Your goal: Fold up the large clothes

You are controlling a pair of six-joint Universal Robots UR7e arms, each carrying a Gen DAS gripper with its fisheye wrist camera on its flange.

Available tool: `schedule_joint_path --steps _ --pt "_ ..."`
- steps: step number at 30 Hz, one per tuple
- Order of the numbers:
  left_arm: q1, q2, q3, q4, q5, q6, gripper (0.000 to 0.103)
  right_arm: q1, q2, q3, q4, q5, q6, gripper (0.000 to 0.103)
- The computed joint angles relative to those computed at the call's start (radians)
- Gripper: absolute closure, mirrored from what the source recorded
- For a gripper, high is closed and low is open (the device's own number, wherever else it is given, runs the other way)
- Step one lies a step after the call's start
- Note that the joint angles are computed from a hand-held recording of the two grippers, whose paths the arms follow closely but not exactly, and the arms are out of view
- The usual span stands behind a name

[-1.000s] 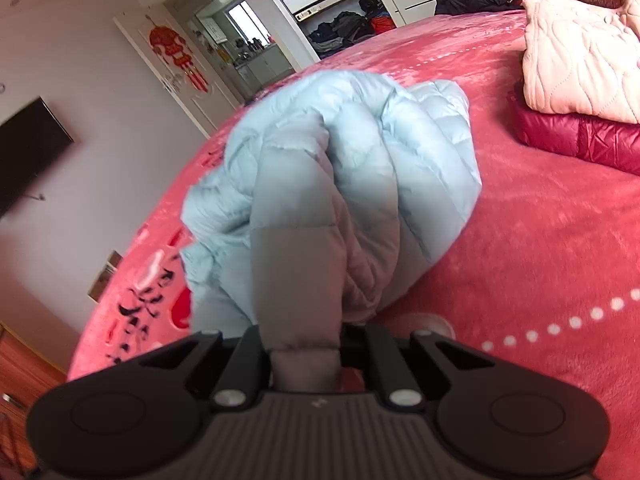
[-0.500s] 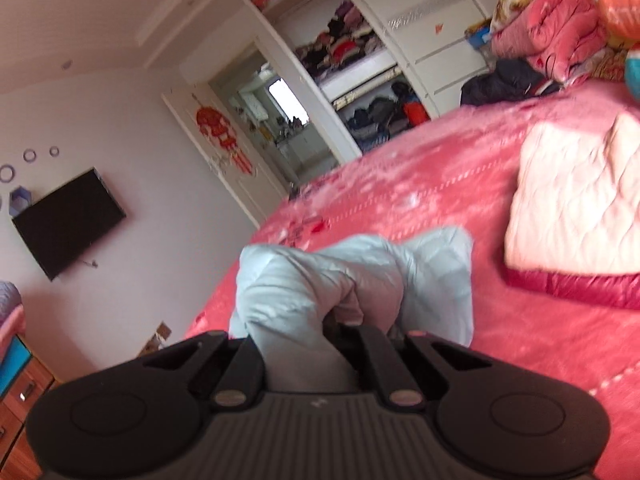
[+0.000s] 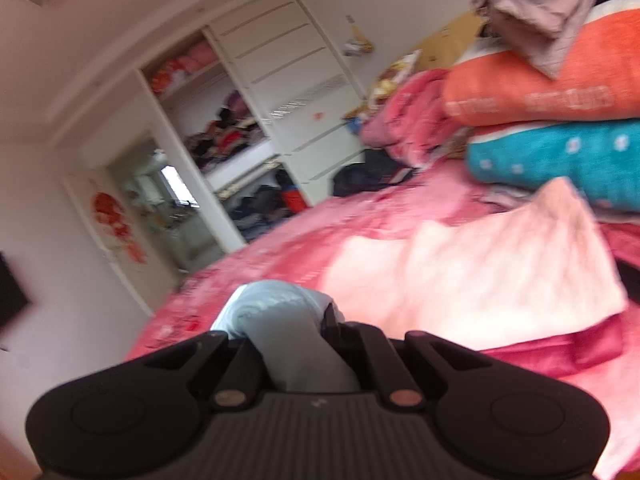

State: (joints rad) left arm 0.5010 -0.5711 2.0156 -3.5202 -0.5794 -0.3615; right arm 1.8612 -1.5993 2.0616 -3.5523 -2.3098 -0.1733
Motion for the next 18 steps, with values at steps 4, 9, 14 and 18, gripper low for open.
schedule_joint_path --steps 4,9,14,18 --pt "0.004 0.000 -0.004 0.006 -0.014 0.027 0.006 -0.056 -0.049 0.056 0.030 -0.068 -0.019 0.102" --pt "0.001 0.000 -0.005 0.014 -0.021 0.042 0.006 -0.092 -0.091 0.107 0.089 -0.120 -0.038 0.093" --pt "0.006 -0.003 0.002 0.017 -0.019 0.041 0.005 -0.055 -0.125 0.137 0.109 -0.173 -0.046 0.053" --pt "0.011 0.006 -0.017 0.020 -0.013 0.034 0.005 0.024 -0.105 0.133 0.035 -0.270 -0.116 0.039"
